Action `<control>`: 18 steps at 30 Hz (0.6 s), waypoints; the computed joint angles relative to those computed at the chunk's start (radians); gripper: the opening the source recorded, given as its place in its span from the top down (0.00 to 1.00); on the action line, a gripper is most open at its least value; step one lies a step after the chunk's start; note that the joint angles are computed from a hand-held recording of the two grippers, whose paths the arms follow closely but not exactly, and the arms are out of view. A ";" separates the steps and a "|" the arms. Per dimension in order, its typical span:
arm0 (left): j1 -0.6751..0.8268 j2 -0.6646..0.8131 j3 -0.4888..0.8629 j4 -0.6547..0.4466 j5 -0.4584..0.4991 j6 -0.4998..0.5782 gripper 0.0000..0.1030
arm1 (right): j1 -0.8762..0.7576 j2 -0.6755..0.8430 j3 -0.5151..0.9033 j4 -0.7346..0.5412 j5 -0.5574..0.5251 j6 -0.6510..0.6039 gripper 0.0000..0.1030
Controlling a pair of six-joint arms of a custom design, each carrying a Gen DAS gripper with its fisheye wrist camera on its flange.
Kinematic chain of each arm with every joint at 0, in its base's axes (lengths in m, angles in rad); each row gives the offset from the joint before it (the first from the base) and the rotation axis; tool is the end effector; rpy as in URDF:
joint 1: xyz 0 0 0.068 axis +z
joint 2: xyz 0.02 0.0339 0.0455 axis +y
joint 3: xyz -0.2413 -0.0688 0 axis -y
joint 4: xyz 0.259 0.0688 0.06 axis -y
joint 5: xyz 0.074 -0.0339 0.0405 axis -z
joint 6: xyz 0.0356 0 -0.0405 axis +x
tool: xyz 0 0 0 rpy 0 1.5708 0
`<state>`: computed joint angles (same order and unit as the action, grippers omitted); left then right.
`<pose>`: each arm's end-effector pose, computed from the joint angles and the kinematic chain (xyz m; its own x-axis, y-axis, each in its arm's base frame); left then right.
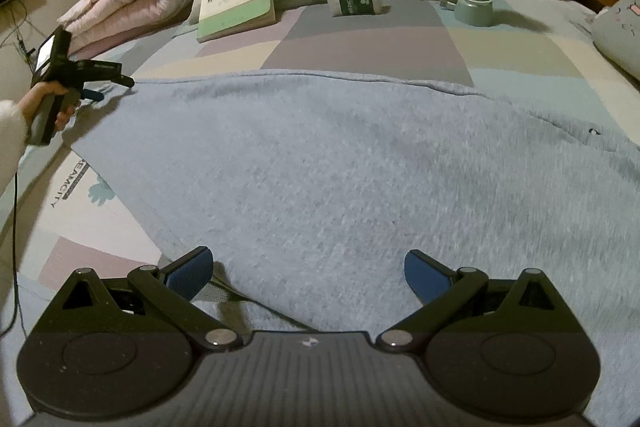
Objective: Fold clothes
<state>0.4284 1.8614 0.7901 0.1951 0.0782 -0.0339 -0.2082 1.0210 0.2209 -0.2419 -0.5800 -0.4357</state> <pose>0.3067 0.1370 0.0619 -0.6860 -0.3504 -0.6377 -0.3921 0.9163 -0.0817 0.1701 -0.0160 0.0856 -0.7247 -0.2077 -0.6571 -0.4450 0.8691 0.2160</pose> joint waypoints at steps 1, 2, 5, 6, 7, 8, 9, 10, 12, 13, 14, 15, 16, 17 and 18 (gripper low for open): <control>0.006 -0.024 -0.004 -0.002 0.009 -0.024 0.10 | -0.002 0.002 0.000 0.001 -0.003 0.001 0.00; 0.011 -0.064 -0.027 0.011 0.021 -0.028 0.10 | -0.008 0.006 0.002 0.001 -0.009 0.001 0.00; 0.036 -0.206 -0.097 0.010 0.107 0.017 0.08 | -0.020 -0.003 0.004 -0.018 -0.027 0.001 0.00; 0.048 -0.234 -0.094 -0.035 0.153 0.033 0.07 | -0.024 -0.007 0.005 -0.025 -0.033 0.001 0.00; 0.059 -0.250 -0.089 -0.076 0.193 0.055 0.07 | -0.028 -0.010 0.006 -0.034 -0.039 0.000 0.00; 0.066 -0.252 -0.081 -0.114 0.224 0.083 0.07 | -0.029 -0.012 0.007 -0.038 -0.042 0.000 0.00; 0.069 -0.249 -0.076 -0.143 0.247 0.108 0.06 | -0.029 -0.013 0.007 -0.039 -0.042 0.001 0.00; 0.068 -0.231 -0.070 -0.160 0.254 0.126 0.06 | -0.029 -0.014 0.008 -0.040 -0.042 0.002 0.00; 0.061 -0.171 -0.052 -0.184 0.246 0.145 0.06 | -0.030 -0.016 0.008 -0.041 -0.042 0.004 0.00; 0.057 -0.133 -0.045 -0.181 0.225 0.143 0.06 | -0.030 -0.016 0.008 -0.042 -0.042 0.005 0.00; 0.049 -0.106 -0.049 -0.154 0.192 0.143 0.06 | -0.030 -0.017 0.009 -0.043 -0.041 0.005 0.00; 0.039 -0.090 -0.068 -0.098 0.146 0.145 0.07 | -0.030 -0.018 0.009 -0.043 -0.041 0.006 0.00; 0.028 -0.073 -0.085 -0.042 0.100 0.147 0.06 | -0.030 -0.019 0.009 -0.044 -0.041 0.007 0.00; 0.014 -0.069 -0.098 -0.009 0.059 0.145 0.06 | -0.030 -0.020 0.009 -0.045 -0.041 0.008 0.00; -0.003 -0.085 -0.108 -0.006 0.023 0.135 0.06 | -0.030 -0.020 0.009 -0.045 -0.041 0.009 0.00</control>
<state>0.4257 1.7764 0.6818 0.1892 0.1014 0.1010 -0.2385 1.0006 0.2303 -0.2874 -0.6213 -0.4265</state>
